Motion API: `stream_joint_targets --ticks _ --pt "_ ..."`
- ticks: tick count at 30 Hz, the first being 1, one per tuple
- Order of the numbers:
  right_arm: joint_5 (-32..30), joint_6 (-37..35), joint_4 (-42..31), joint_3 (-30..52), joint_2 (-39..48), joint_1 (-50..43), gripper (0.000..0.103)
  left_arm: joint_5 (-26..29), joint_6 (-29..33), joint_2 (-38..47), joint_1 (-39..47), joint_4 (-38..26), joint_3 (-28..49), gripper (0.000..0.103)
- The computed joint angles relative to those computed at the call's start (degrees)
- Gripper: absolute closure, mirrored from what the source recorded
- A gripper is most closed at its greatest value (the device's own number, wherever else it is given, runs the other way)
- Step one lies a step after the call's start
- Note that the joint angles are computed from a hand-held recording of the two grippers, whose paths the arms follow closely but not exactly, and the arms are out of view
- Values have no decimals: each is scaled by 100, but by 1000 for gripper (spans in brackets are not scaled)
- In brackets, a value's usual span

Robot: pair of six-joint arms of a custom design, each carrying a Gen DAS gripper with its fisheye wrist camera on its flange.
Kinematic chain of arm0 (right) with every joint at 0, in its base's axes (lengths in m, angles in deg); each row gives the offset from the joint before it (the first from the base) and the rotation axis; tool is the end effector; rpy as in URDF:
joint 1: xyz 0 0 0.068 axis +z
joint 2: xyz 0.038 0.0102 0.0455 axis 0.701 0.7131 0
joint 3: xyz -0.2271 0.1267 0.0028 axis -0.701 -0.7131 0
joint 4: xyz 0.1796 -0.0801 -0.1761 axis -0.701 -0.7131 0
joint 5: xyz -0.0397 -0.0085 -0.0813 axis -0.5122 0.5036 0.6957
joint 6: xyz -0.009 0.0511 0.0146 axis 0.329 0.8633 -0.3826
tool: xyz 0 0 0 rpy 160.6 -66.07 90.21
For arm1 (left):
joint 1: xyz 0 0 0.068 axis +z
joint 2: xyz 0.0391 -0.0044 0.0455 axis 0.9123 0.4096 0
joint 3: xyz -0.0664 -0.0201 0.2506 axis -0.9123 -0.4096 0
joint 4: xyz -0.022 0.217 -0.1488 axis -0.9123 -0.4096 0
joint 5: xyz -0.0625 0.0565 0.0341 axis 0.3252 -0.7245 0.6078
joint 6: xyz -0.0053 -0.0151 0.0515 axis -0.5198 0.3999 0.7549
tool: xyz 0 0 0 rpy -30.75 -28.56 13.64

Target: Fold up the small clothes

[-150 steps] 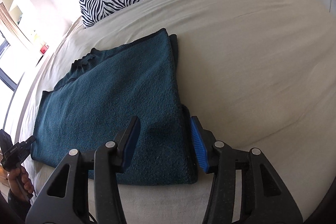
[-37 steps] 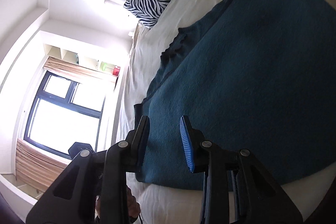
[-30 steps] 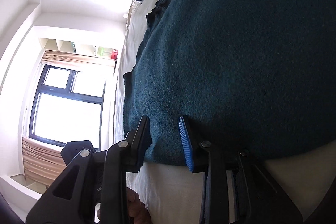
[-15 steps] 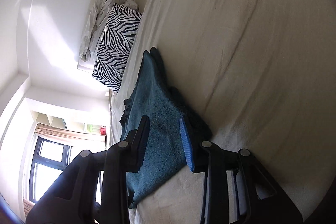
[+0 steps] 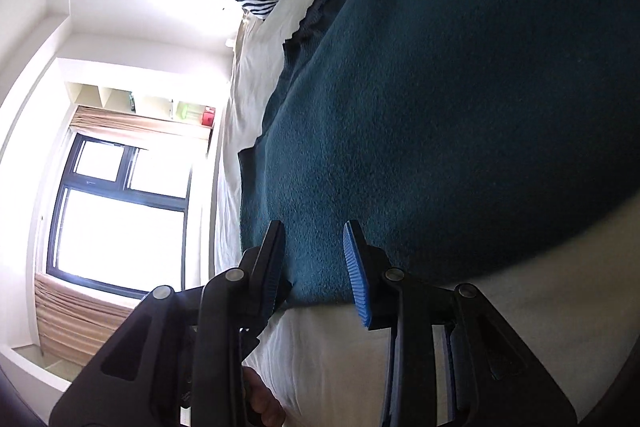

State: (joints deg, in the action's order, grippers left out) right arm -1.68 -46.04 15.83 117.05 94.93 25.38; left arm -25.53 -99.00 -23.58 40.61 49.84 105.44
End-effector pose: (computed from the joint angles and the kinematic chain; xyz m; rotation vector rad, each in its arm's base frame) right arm 0.2665 -0.0600 0.1779 0.2099 2.5651 1.4501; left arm 0.2031 -0.0905 0.1845 -0.2402 2.5051 -0.2628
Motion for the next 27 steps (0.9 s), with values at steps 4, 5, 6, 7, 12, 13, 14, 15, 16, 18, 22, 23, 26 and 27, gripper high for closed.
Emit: stream_joint_targets --ticks 4,5,6,7,12,13,14,15,16,18,22,23,26,27 --pt "64 -191 117 -278 122 -53 74 87 29 -206 61 -76 -85 62" --pt "74 -114 178 -173 191 -115 74 99 19 -334 94 -144 -117 62" --pt "121 10 297 -43 244 -213 74 121 17 -462 150 -220 -135 62" --pt "176 192 441 119 319 -334 74 177 47 -566 260 -293 -125 61" --pt "237 567 547 850 531 -1265 72 557 436 -826 1121 -527 195 56" --pt "188 615 567 961 538 -1273 72 632 557 -693 1282 -494 356 53" --pt "167 618 518 1093 579 -1218 72 669 701 -479 1404 -447 560 52" --pt "150 617 433 1243 634 -1118 72 709 850 -206 1490 -394 796 52" --pt "135 611 362 1382 703 -996 72 751 988 86 1548 -297 1031 51" --pt "109 1031 715 1462 760 -418 72 758 1254 730 1634 6 1465 48" --pt "185 1888 1359 1888 1115 753 72 1076 1475 1999 1910 357 2348 48" --pt "129 1996 1453 1990 1247 980 71 1029 1502 2299 1955 345 2542 48" --pt "259 2576 2018 2325 1673 1555 50 1114 1531 3005 2163 314 2800 48" --pt "352 2629 2117 2417 1797 1618 50 1215 1529 3061 2262 411 2667 48"
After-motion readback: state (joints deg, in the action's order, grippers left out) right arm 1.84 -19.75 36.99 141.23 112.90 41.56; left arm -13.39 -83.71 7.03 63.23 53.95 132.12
